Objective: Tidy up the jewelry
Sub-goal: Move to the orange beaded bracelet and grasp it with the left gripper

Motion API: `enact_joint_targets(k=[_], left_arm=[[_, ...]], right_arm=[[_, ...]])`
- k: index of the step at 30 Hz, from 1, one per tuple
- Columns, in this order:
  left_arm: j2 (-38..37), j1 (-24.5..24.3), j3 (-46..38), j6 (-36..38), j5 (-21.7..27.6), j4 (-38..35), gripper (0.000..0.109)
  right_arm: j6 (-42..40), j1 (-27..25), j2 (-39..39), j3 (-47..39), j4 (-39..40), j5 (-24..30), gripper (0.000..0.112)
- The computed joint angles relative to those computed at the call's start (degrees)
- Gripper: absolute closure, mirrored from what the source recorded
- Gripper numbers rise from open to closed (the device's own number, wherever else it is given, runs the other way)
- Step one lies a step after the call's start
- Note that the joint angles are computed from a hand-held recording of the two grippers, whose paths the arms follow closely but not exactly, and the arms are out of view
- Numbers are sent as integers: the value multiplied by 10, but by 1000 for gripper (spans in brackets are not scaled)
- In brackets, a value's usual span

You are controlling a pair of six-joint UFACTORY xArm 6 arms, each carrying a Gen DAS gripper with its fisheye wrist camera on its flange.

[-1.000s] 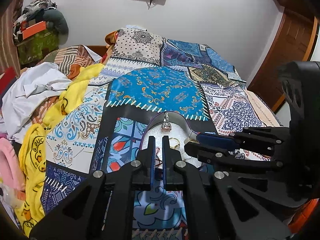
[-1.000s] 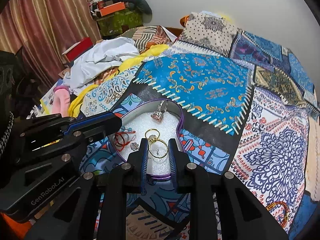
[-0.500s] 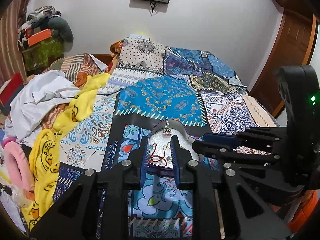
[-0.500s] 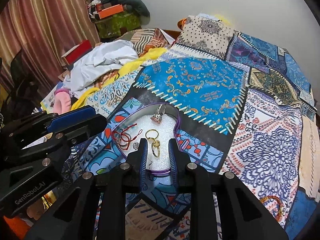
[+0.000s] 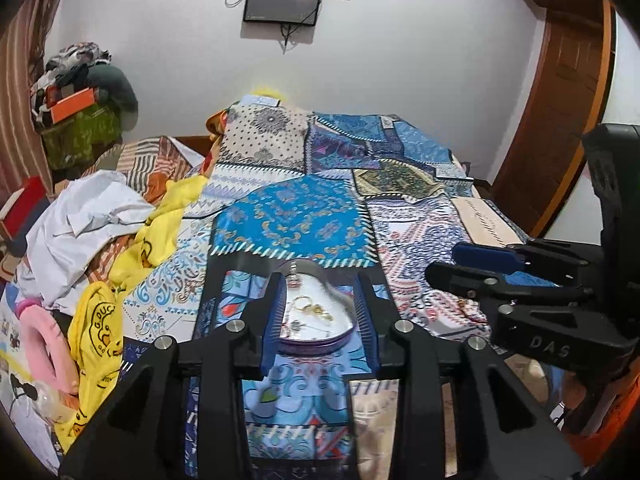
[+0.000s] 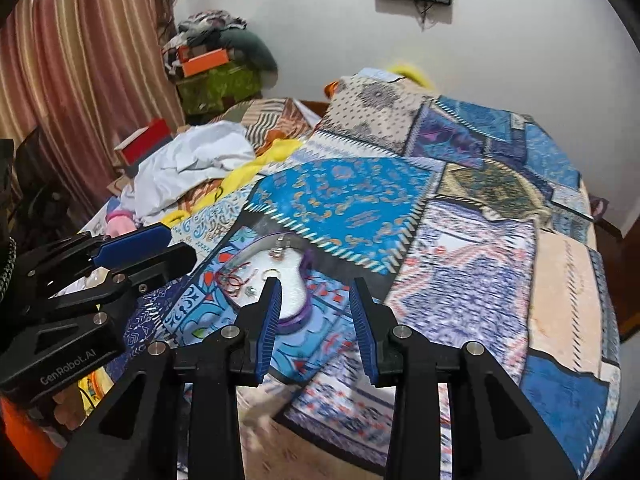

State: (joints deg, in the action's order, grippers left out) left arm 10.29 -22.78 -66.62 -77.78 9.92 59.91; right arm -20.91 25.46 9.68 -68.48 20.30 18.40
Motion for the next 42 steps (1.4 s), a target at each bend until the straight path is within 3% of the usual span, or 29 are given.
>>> enact_joint_targets(k=[8, 15, 23, 30, 37, 42], left_arm=[[37, -44, -52, 62, 21, -57, 73], [100, -76, -119, 190, 27, -180, 72], [191, -110, -212, 383, 51, -371, 72], [251, -123, -275, 458, 84, -447, 72], [298, -128, -329, 525, 104, -521, 89], [310, -130, -336, 491, 95, -479, 100]], right_arm=[[9, -51, -63, 68, 4, -35, 77], [41, -105, -99, 111, -26, -51, 77], [45, -145, -113, 137, -17, -51, 77], [3, -151, -99, 137, 24, -35, 77], [-28, -154, -80, 126, 52, -21, 77], [-37, -157, -72, 119, 63, -15, 77]])
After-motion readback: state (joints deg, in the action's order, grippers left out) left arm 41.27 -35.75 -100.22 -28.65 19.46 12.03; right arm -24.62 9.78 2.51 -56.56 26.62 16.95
